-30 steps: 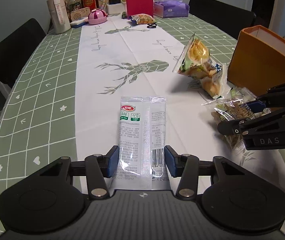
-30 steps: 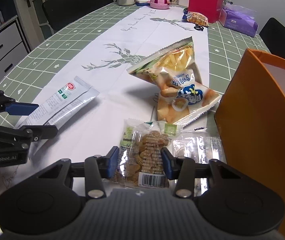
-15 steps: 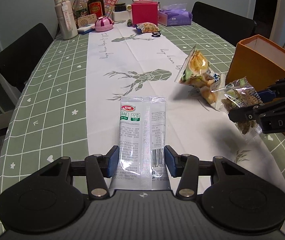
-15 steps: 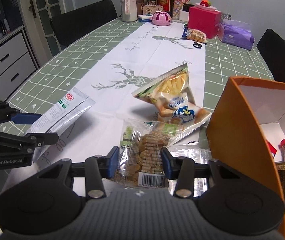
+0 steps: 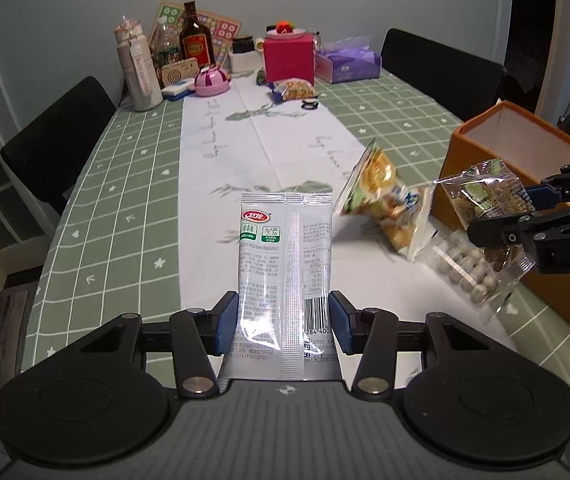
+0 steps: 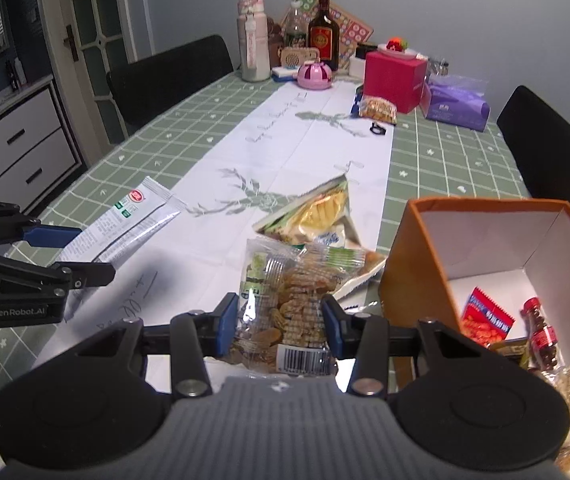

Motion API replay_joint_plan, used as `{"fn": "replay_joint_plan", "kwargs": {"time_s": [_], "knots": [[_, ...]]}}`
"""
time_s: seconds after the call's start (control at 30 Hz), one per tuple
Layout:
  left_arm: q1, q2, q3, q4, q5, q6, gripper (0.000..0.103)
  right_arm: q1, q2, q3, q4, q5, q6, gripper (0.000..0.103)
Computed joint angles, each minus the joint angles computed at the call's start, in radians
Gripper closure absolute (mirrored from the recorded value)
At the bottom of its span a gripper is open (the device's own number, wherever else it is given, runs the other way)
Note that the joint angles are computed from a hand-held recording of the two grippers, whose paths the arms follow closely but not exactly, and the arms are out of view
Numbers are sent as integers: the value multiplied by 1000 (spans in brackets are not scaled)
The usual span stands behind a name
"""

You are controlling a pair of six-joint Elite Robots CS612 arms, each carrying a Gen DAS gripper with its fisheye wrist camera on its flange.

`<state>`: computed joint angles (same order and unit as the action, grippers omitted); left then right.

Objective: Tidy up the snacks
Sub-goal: 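Lift the white sachet and cracker bag and carry them toward the orange box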

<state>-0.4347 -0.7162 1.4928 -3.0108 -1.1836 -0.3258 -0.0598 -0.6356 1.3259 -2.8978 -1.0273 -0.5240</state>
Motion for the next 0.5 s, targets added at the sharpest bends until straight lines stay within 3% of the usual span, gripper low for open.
{"fn": "replay_joint_plan", "kwargs": {"time_s": [0.5], "knots": [[-55,18,-89,19,2,81,48,-61,-30,38,-85,19,12,60]]}}
